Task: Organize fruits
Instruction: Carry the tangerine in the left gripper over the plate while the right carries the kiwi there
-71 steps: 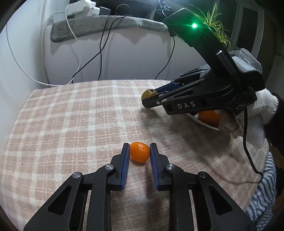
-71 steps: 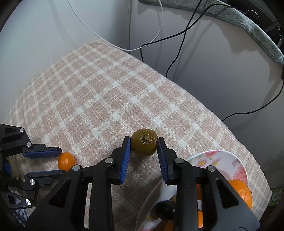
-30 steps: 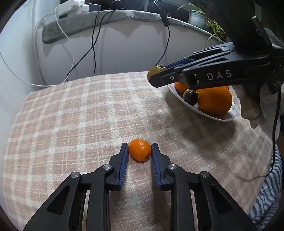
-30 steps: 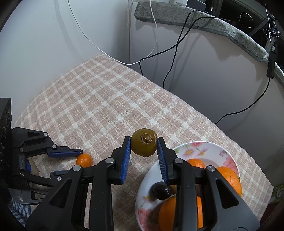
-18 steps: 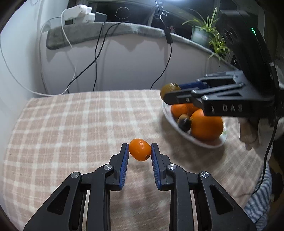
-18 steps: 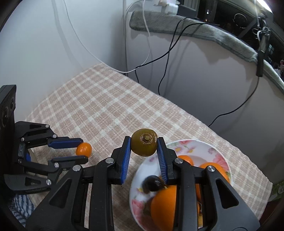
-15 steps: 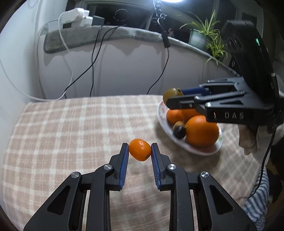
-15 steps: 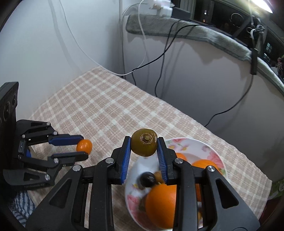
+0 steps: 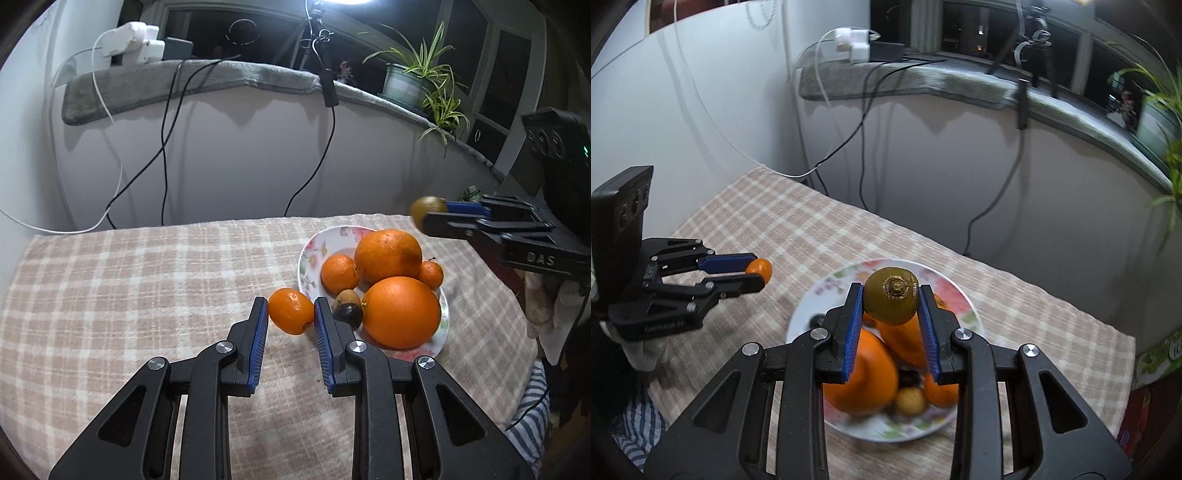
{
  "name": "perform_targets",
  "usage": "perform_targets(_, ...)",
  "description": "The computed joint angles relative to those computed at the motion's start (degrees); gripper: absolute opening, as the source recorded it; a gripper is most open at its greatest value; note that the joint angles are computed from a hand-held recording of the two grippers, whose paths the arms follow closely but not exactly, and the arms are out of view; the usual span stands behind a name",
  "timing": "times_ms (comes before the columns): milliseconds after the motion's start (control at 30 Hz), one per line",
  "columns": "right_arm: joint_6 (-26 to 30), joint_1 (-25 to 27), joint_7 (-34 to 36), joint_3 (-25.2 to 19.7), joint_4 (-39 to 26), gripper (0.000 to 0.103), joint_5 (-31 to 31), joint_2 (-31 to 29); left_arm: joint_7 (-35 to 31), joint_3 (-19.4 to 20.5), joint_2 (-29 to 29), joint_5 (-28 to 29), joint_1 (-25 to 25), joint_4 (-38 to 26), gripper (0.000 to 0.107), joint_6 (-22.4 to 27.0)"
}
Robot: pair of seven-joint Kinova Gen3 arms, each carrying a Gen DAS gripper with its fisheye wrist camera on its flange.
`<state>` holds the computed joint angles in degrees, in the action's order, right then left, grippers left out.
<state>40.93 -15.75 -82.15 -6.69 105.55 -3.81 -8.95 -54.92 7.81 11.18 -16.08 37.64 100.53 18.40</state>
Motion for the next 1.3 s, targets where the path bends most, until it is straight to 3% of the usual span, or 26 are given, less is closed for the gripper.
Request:
perform_targets(633, -0.59, 1.49, 6.24, 4.35, 7.67, 0.031, -6.42, -5.85, -4.40, -0.66, 6.79, 0.65, 2.17, -8.99, 0.024, 5.09)
perform_targets(1000, -1.89, 3.27, 7.69, 5.79, 7.70, 0.031, -7.61, -4.37, -4.82, -1.57, 7.90, 0.47, 3.87, -10.25, 0.024, 6.14)
perform_targets(1300, -2.72, 6.08, 7.88, 6.87, 5.16, 0.031, -8.28, 1.47, -3.98, -2.08, 8.04, -0.47, 4.38, -10.37, 0.024, 6.16)
